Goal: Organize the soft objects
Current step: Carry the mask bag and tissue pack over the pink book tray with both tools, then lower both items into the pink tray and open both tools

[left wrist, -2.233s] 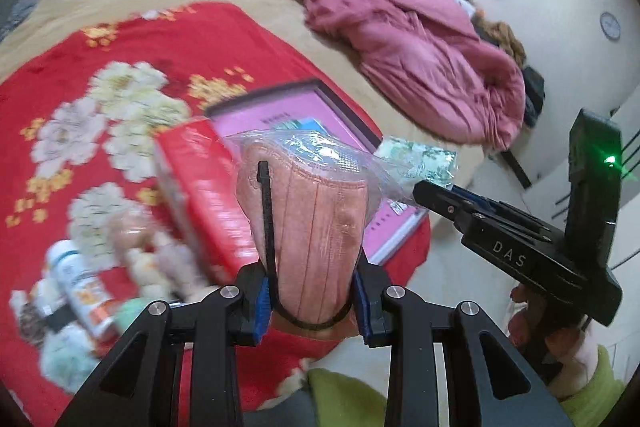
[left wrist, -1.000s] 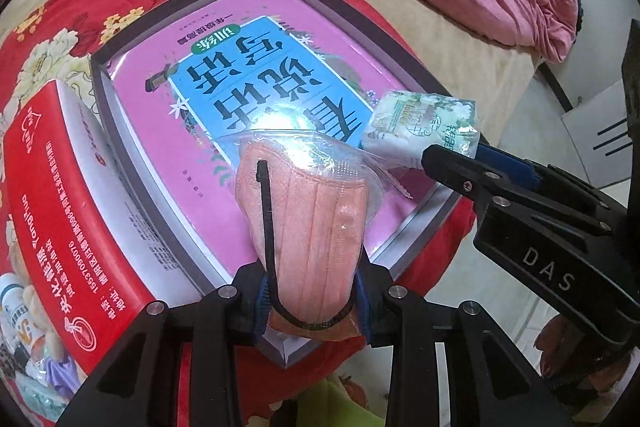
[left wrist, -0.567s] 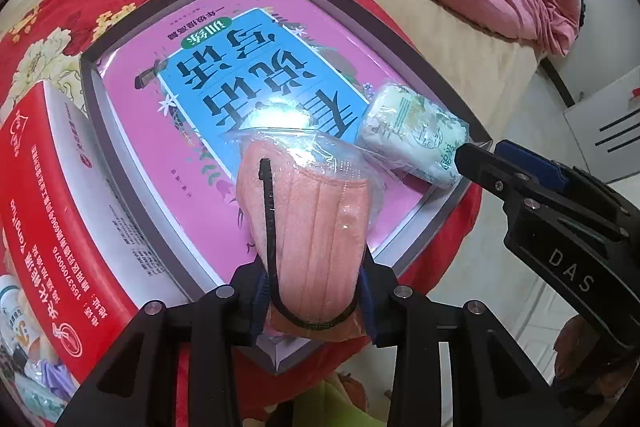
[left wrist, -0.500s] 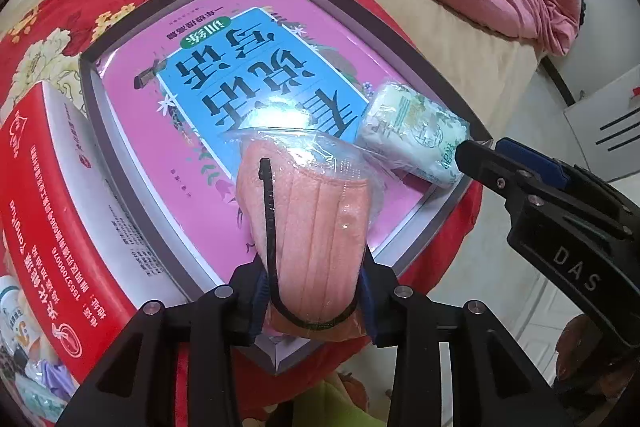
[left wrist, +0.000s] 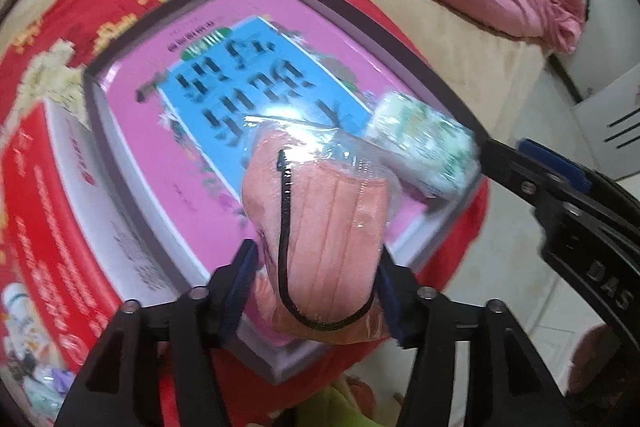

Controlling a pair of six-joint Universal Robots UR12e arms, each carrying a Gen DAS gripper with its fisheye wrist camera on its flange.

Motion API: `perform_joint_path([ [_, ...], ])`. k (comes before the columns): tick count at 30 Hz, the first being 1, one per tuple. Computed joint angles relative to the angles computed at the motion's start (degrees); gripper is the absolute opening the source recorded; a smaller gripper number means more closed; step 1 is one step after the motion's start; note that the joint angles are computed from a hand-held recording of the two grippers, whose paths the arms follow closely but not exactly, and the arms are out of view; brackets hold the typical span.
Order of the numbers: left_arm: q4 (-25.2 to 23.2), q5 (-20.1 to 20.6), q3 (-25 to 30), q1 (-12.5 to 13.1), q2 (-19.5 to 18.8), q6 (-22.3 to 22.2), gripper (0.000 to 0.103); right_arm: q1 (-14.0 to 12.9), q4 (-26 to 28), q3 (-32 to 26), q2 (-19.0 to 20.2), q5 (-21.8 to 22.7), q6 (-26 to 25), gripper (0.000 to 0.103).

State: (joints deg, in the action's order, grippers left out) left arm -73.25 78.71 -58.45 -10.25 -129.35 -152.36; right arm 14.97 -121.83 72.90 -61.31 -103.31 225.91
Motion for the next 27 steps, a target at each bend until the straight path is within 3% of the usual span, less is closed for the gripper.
perform_joint_path([
  [9, 1.64, 1.74, 2.24, -0.41, -1.34, -1.35, 0.069, -0.21, -1.30, 0.21, -0.26, 0.14, -0.47, 0.044],
  [12, 1.25, 2.01, 2.85, -0.25, -1.75, -1.62, 0.069, -0.18, -1.31, -0.01, -0.10, 0.37, -0.68, 0.052],
  [15, 0.82, 1.38, 3.25, 0.09, -1.95, -1.59, 0.079, -0.14, -1.37, -0.26, 0.09, 0.50, -1.10, 0.053],
  [21, 0.67, 0.42, 3.77, 0.47, -2.19, -2.23, 0.079, -0.16, -1.70, -0.29, 0.07, 0.68, -0.63, 0.053],
  [27, 0.83, -3.11, 3.65, 1.18, -1.89, -0.85, 0.081, -0.24, -2.66, 0.03, -0.42, 0.22, 0.33, 0.053],
])
